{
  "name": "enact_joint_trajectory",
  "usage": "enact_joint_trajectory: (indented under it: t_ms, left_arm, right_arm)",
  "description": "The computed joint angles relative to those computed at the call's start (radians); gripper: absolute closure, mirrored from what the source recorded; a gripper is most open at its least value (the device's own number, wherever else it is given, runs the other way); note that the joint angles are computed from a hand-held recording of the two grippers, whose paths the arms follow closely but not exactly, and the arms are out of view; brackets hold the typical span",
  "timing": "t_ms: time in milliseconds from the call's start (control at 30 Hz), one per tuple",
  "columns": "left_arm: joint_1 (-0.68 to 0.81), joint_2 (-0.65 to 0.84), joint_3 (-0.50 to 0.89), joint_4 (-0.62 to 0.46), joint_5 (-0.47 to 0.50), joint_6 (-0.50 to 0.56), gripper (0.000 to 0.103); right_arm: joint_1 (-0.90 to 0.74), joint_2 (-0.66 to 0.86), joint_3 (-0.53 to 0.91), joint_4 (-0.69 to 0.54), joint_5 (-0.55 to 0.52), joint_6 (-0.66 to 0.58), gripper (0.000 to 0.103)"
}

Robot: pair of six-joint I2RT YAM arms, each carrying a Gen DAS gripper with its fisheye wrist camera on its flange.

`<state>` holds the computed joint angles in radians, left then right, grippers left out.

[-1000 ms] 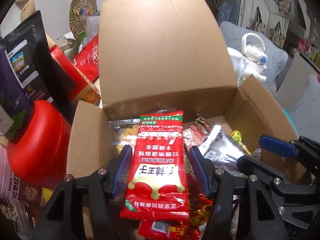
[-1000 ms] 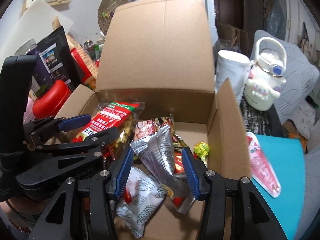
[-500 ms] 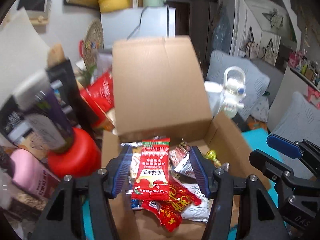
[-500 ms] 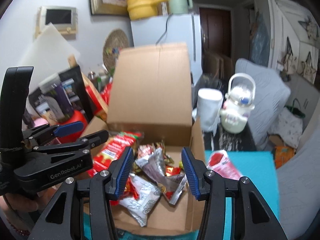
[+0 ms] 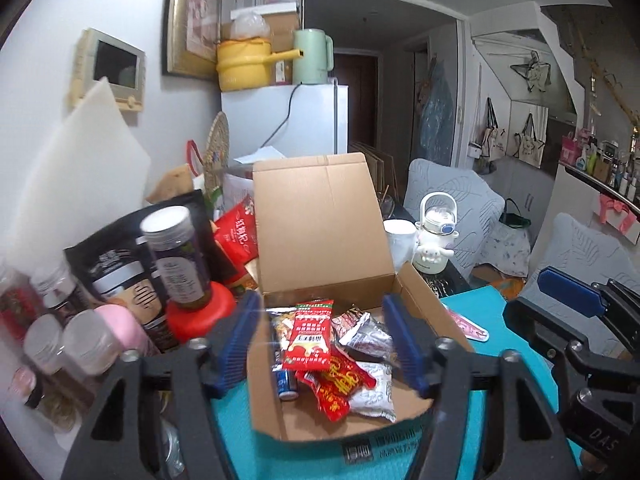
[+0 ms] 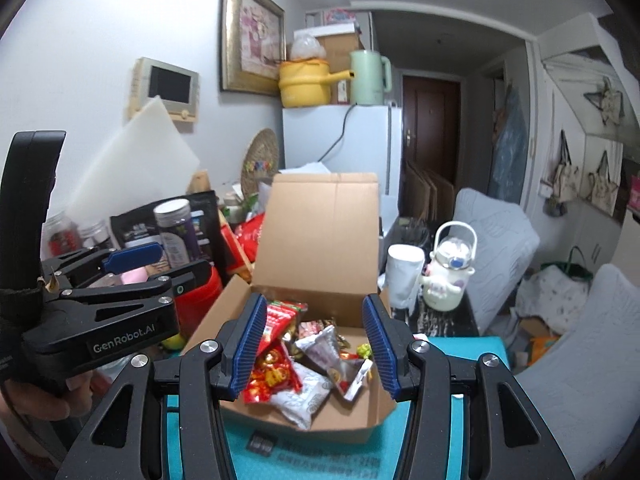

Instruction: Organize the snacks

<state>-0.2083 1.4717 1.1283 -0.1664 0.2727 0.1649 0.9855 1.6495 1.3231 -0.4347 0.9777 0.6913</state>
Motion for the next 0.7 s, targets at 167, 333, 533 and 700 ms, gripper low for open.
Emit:
enact_joint_trajectory:
  t_ms: [167, 333, 533, 700]
  left_arm:
    - [0.045, -0.150, -0.150, 0.049, 0.039, 0.017, 0.025]
    - [0.106, -0.250, -0.257, 0.028, 0.105, 0.064, 0.025]
    - [0.143, -0.332, -0.375, 0.031, 0.129, 0.121, 0.025]
    - [0.176, -0.357, -0.438, 0.034, 0.166, 0.152, 0.025]
  right_arm:
    - [0.095, 0.015, 0.019, -0.111, 0.073, 0.119, 0.048]
    - [0.172, 0.066, 0.048, -0.237, 0.130, 0.289, 0.039]
    - [0.229, 0.147, 0.098, -0.404, 0.142, 0.503, 0.035]
    - [0.263, 0.207, 0.124, -0.501, 0.138, 0.637, 0.035]
